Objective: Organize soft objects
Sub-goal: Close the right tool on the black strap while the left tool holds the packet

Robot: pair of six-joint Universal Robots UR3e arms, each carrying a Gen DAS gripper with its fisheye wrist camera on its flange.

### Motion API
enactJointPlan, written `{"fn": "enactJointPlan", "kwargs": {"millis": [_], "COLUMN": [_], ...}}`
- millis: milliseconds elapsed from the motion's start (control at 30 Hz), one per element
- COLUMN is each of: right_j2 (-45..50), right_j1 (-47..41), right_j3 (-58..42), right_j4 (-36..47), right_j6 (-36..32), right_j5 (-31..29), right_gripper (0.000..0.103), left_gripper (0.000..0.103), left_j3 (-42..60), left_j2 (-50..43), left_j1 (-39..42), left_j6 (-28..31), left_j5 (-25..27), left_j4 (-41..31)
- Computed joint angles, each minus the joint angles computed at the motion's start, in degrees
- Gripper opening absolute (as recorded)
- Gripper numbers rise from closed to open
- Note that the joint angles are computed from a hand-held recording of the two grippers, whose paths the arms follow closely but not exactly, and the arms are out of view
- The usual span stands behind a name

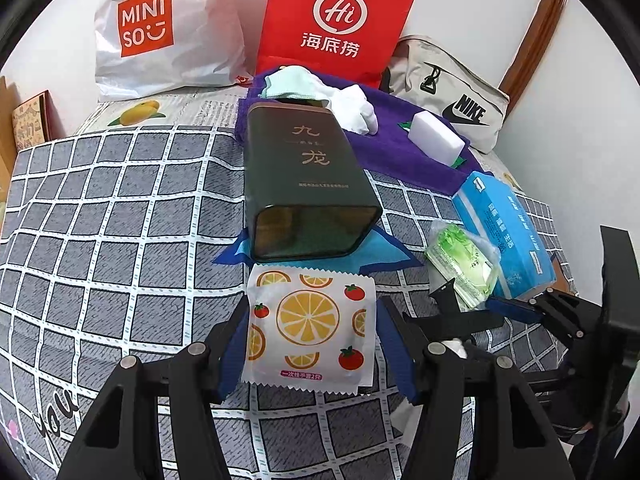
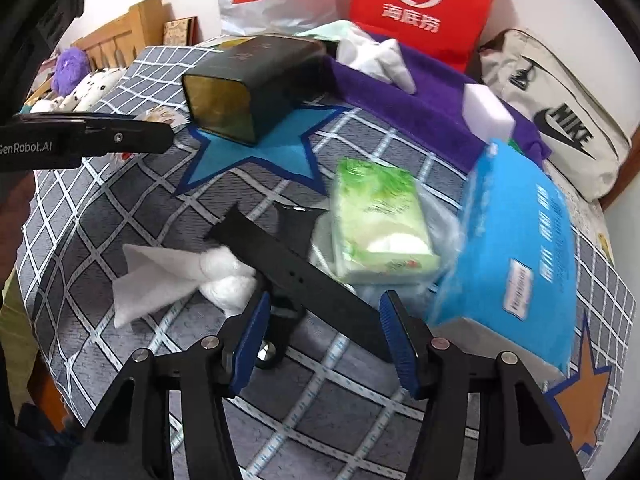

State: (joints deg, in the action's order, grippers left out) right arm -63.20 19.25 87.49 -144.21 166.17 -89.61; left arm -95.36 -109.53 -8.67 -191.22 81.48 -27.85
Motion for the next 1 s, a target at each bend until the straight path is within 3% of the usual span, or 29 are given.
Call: {"fn": "enactJointPlan", "kwargs": {"millis": [100, 200, 300, 433, 533, 767, 1000], "right_j2": [0.9, 0.76, -0.12, -1.51, -2.14, 1.45, -1.45], "right_j1": [-0.16, -2.76, -4.04, -5.06, -5.83, -5.05, -5.6], "right_j3": [-0.21, -0.46, -0.73, -0.9, -0.63, -3.39, -1.57], "right_j4": [-1.44, 0.22, 1.88, 4.19, 5.2, 4.8, 3.66], "right_j6": [0.44, 3.36, 4.54, 5.14, 4.94, 6.31, 6.21], "right_j5": [0.92, 6.19, 8.6, 10.89, 13.65, 12.91, 13.02], "right_gripper": [0.055, 0.046, 0.015, 0.004, 0.004, 0.004, 0.003], "left_gripper": [0.058, 0.058, 0.058, 0.058, 0.058, 0.058, 0.058], "left_j3": [-0.28, -0.58, -0.72, -0.81, -1.04, -1.22, -0.98], "left_j2": [0.22, 0.39, 0.42, 0.35, 0.36, 0.37, 0.94], "left_j1": [0.24, 0.47, 0.57, 0.77, 0.85, 1.15, 1.37], "left_j6": [-0.02, 0.12, 0.11, -0.02, 0.13, 0.28, -0.04], "left_j5": [-0.28, -0.51, -0.74, -1.2, -1.51, -1.91, -1.97], "left_j4": [0.18, 0.23, 0.21, 0.31, 0.62, 0.61, 0.47]}}
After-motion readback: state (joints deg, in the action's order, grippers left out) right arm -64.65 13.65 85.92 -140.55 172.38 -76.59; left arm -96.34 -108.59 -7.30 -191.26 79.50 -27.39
